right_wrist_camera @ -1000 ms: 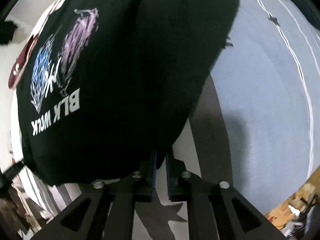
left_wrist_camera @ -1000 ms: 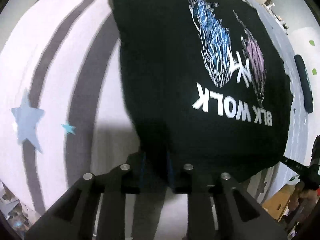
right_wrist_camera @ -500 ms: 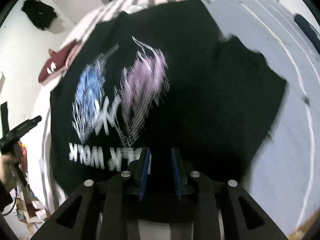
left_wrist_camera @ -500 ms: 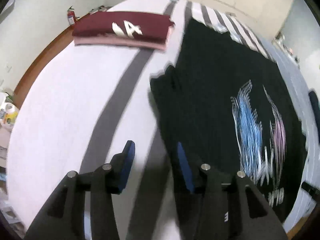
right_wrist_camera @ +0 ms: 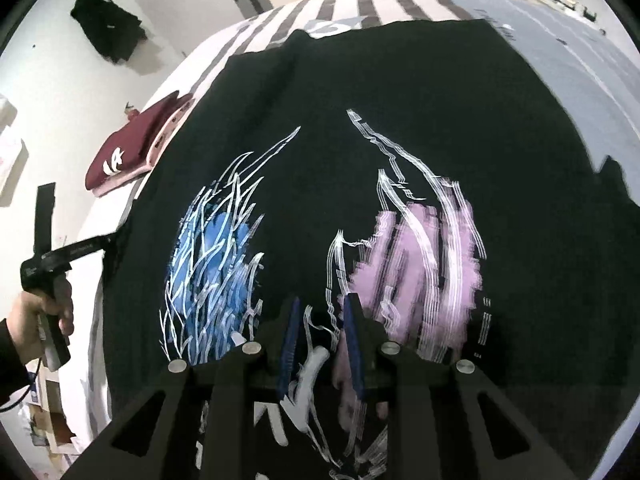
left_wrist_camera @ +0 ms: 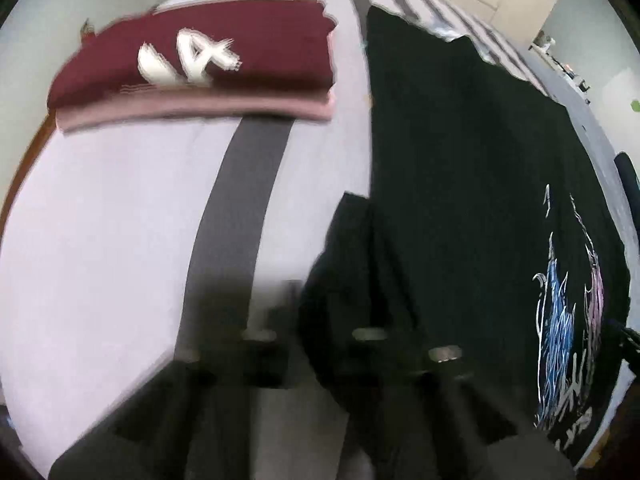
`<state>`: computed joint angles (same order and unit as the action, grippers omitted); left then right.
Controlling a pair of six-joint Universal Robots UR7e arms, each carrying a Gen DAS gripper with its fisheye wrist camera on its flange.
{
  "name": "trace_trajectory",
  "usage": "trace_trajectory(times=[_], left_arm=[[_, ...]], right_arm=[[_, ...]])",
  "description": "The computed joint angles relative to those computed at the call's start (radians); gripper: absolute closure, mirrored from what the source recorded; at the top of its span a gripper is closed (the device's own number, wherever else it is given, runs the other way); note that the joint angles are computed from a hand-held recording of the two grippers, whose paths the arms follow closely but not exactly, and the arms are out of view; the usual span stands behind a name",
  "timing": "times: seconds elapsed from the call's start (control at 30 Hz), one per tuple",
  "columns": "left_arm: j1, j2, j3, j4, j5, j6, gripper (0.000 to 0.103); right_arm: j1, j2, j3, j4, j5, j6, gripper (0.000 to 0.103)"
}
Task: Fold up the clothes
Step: 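Lay the T-shirt flat on the bed with both grippers, print up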
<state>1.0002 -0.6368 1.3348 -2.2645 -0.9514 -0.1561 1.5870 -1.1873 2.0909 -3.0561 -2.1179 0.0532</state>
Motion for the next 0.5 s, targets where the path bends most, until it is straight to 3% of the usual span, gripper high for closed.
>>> trace_trajectory(times=[0.23, 0.33, 0.5], left_arm=[[-0.026, -0.142, 0.082, 0.022, 0.025, -0.143, 0.100], [-0.053, -0.185, 0.088, 0.016, 0.072, -0.191, 0.103], [-0.037, -0.127, 0.027, 0.004, 0.069, -0.144, 0.103]], right_arm=[[-0.014, 0.061, -0.047, 0.048, -0.012, 0.000, 0.082], [-0.019, 0.064, -0.049, 0.048, -0.015, -0.004, 0.082], [-0.017, 0.062, -0.047, 0.046, -0.020, -0.012, 0.082]])
